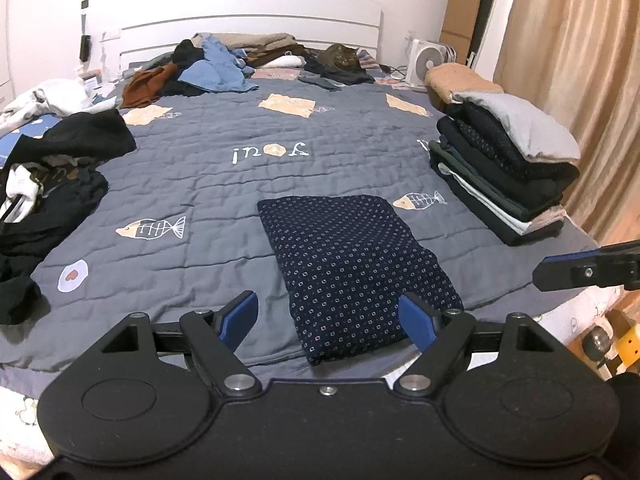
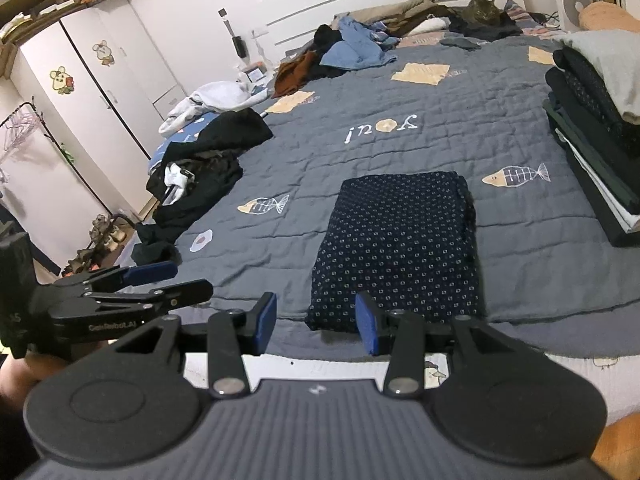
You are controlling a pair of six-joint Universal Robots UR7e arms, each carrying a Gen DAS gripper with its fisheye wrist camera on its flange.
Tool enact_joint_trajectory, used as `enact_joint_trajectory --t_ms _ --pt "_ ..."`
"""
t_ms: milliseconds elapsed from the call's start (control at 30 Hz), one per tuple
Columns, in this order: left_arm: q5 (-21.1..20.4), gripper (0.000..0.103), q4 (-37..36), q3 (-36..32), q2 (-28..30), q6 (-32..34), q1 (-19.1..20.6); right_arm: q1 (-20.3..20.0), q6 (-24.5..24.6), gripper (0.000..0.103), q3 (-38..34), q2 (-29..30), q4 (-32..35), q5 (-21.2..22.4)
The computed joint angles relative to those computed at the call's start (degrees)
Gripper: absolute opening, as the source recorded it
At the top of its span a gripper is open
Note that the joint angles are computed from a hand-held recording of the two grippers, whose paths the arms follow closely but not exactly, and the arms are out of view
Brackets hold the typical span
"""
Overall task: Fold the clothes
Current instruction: 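Open both grippers and pull back from the folded navy shirt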
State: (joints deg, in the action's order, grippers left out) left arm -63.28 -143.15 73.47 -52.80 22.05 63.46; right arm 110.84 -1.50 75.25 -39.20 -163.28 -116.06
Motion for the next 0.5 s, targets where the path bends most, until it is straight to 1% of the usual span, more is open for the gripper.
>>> enact_joint_trajectory --t_ms 200,500 --pt "0.0 0.076 0.9 -0.7 1.1 -0.8 0.5 -1.0 1.1 0.042 0.2 -0.1 0.3 0.5" --pt "0.2 0.077 2.2 -3.8 3.5 -1.9 1.0 -2.3 1.1 0.042 -0.9 0.0 1.5 0.4"
